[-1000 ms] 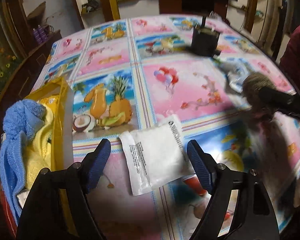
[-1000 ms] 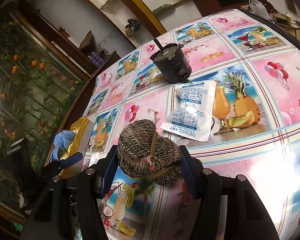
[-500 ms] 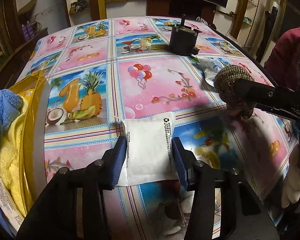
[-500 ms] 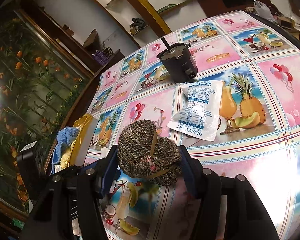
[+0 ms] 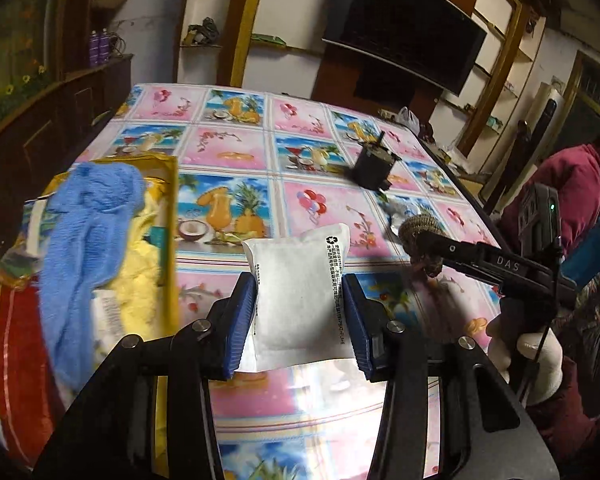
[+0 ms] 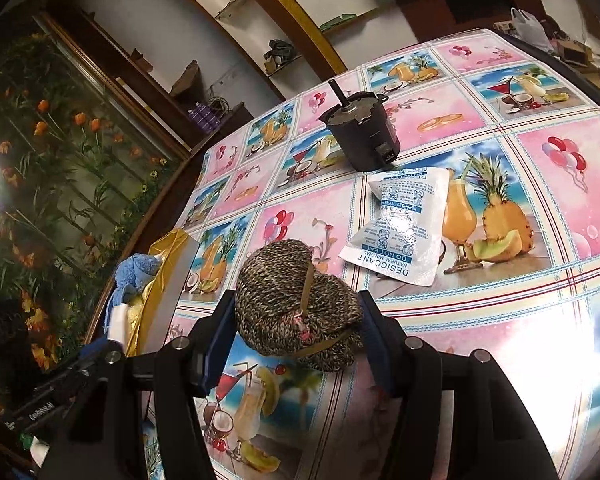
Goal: Organize soft objects
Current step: 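Carry white sachet and brown pouch over the box with both tools, then open both tools to drop sachet and pouch into the box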
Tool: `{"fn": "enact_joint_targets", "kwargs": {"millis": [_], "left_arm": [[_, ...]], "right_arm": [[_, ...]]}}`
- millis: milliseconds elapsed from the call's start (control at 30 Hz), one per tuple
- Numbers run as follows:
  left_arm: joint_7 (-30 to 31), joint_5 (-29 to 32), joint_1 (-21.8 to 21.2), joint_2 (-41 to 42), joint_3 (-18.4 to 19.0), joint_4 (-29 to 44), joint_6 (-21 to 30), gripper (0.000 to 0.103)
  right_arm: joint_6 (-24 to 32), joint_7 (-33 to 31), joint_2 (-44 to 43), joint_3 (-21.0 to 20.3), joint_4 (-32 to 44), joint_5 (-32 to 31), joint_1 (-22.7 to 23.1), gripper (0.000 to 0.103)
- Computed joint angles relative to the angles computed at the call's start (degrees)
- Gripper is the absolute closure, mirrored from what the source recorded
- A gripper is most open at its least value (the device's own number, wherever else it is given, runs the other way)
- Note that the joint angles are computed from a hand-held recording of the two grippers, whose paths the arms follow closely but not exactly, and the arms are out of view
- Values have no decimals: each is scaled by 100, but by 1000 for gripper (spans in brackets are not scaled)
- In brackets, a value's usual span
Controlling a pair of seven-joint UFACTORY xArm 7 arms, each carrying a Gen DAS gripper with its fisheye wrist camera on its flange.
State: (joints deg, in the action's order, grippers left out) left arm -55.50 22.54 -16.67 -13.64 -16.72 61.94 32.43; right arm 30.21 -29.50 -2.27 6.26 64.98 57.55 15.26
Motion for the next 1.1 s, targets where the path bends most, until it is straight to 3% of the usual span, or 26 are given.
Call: {"fn": "enact_joint_targets", "kwargs": {"millis": [167,267,433,567,667,900,1100], "left_arm": [[-181,-166,310,-1170,125,-852,225,59],[-31,-348,543,-1589,236,-1172,308,59],[433,-632,838,-1664,414,-1301,325,59],[780,-1120,928,-1467,759,-1368,42,59],[922,-1465,1032,-1290,947,-1387,-220,59],[1316,-1929,1143,-849,1158,-1207,-231,55],[1442,-2180,1188,-1032,1133,-1330,-363,48]], "right_arm": [[-136,90,-167,92,-94,-206,137,45],[73,60,-207,120,-65,-36,297,45],[391,92,-67,353,332,-78,650,45],[792,119,268,572,967,-74,898,45],[962,280,621,771,1472,-376,1063,45],[1297,587,1324,1124,2187,-991,1322,45],[1015,1109,1566,1139,2294,-2413,1692,45]]}}
